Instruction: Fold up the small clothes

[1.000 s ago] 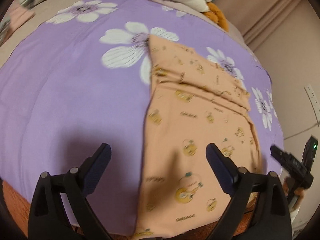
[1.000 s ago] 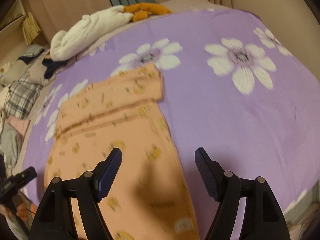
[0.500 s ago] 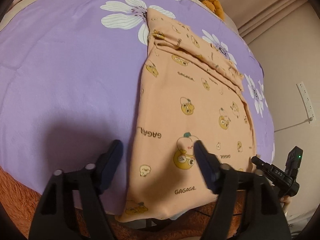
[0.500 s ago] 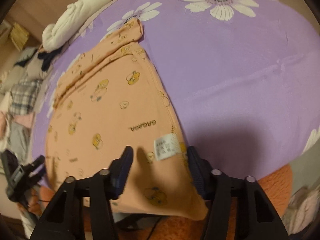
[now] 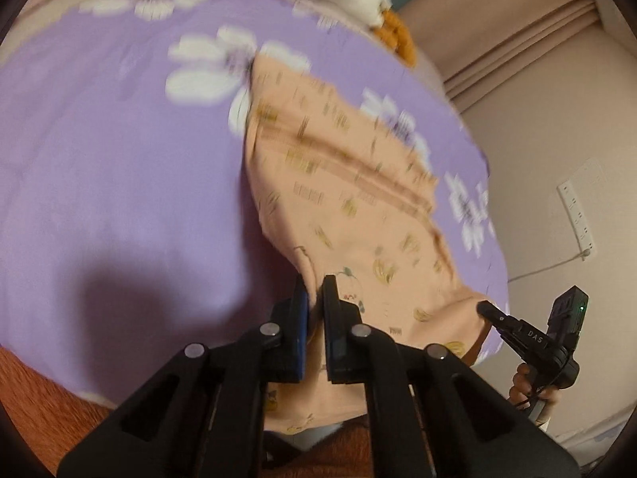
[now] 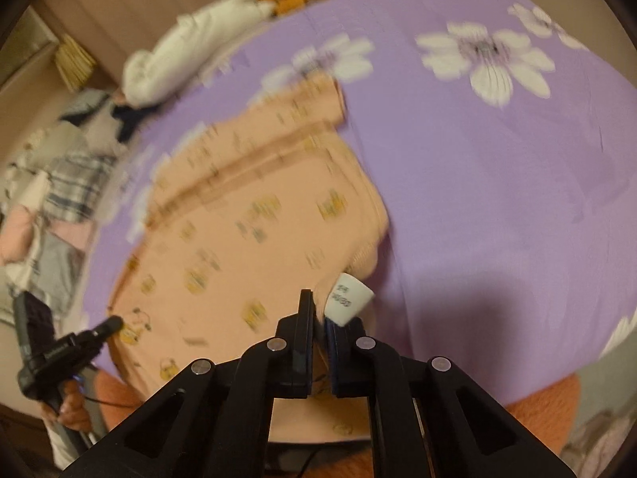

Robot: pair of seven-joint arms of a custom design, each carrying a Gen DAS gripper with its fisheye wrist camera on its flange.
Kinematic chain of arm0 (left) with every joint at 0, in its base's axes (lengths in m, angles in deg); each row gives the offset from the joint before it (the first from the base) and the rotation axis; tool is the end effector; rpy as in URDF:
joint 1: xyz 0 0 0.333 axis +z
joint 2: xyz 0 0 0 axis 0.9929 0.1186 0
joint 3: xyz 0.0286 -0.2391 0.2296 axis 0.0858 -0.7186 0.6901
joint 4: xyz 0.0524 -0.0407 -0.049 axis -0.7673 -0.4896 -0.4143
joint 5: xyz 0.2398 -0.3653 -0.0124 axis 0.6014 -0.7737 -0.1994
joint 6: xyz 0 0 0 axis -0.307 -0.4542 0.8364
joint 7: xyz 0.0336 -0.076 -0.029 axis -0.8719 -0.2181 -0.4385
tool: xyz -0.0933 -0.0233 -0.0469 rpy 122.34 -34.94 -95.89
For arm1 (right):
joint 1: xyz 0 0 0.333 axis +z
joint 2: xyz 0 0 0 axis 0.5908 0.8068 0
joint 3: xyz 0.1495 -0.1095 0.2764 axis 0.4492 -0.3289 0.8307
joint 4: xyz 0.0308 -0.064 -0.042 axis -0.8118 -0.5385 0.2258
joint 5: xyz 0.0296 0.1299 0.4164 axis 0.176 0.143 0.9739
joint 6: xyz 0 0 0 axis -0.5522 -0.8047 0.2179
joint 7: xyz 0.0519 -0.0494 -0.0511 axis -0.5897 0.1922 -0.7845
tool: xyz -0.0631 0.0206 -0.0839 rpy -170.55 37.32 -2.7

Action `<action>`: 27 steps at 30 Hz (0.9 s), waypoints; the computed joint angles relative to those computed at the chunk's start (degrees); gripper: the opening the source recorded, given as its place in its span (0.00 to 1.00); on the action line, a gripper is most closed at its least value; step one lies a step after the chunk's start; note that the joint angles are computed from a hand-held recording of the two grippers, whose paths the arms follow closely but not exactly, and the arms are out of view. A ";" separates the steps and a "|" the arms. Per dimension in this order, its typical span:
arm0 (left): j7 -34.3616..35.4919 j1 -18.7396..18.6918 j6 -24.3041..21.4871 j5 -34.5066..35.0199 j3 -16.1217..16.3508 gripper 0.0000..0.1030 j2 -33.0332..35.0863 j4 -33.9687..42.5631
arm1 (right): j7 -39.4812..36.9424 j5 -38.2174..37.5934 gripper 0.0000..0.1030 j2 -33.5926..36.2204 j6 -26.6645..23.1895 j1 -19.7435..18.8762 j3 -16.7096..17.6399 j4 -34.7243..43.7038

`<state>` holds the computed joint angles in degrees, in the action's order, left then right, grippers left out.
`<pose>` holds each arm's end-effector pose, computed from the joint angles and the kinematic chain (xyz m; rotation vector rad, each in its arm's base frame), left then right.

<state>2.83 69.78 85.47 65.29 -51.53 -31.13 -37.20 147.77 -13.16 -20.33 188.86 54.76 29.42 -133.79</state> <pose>0.6472 -0.3325 0.5218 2.2134 -1.7577 1.2607 0.6614 0.2828 0.5125 -1.5859 1.8222 -0.1724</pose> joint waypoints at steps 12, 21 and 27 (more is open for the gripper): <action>-4.65 -2.31 -4.89 11.94 4.64 0.06 11.80 15.46 | 3.04 -2.98 0.07 11.08 -2.35 -0.38 -2.14 14.51; -5.11 -2.26 -12.74 15.73 4.94 0.10 19.13 24.21 | 3.66 -1.71 0.07 18.37 -9.39 -1.40 -1.86 22.83; -2.98 -0.51 -14.32 13.02 3.32 0.14 16.97 22.50 | 3.27 -0.24 0.12 15.48 -8.89 -2.27 -1.61 19.85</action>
